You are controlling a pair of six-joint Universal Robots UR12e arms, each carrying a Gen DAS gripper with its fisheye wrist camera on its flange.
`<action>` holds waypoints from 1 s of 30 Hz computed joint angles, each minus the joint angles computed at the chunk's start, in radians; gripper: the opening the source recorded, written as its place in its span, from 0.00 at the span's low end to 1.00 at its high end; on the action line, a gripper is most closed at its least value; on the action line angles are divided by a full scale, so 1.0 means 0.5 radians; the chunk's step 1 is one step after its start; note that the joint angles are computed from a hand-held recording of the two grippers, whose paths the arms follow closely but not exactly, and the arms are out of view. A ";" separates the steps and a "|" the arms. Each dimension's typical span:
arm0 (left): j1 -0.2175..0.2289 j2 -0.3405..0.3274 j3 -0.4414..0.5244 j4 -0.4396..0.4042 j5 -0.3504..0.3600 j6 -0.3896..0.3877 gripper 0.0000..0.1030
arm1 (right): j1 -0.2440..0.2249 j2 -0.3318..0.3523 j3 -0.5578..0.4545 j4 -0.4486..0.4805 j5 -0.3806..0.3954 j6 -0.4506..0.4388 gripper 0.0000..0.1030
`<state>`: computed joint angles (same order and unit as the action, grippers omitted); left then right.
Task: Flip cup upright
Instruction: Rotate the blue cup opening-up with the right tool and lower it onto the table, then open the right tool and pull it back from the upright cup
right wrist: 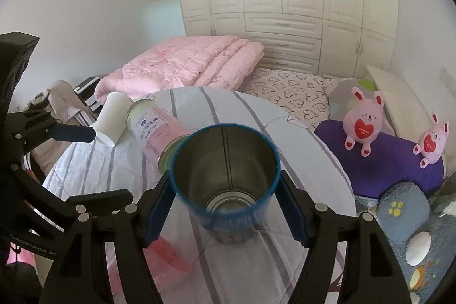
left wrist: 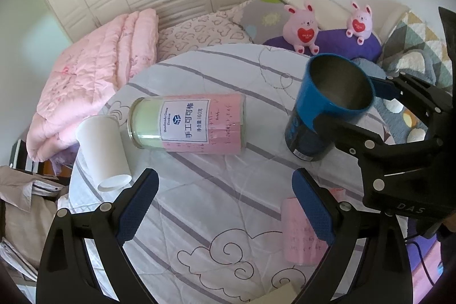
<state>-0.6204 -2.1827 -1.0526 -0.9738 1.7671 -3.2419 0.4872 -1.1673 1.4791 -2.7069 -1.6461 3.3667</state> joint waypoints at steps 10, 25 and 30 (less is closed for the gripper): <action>0.013 0.066 -0.067 0.066 -0.063 -0.026 0.93 | 0.013 -0.023 -0.011 0.002 0.005 -0.008 0.75; -0.009 0.252 -0.295 0.401 -0.064 -0.052 0.94 | 0.082 -0.146 -0.063 0.220 -0.162 0.114 0.78; -0.013 0.334 -0.420 0.581 -0.037 -0.081 0.98 | 0.132 -0.183 -0.102 0.368 -0.272 0.252 0.78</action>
<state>-0.6269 -2.0157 -1.2625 -0.6832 1.7488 -3.2824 0.5530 -1.2590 1.4281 -2.5229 -1.7818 3.4925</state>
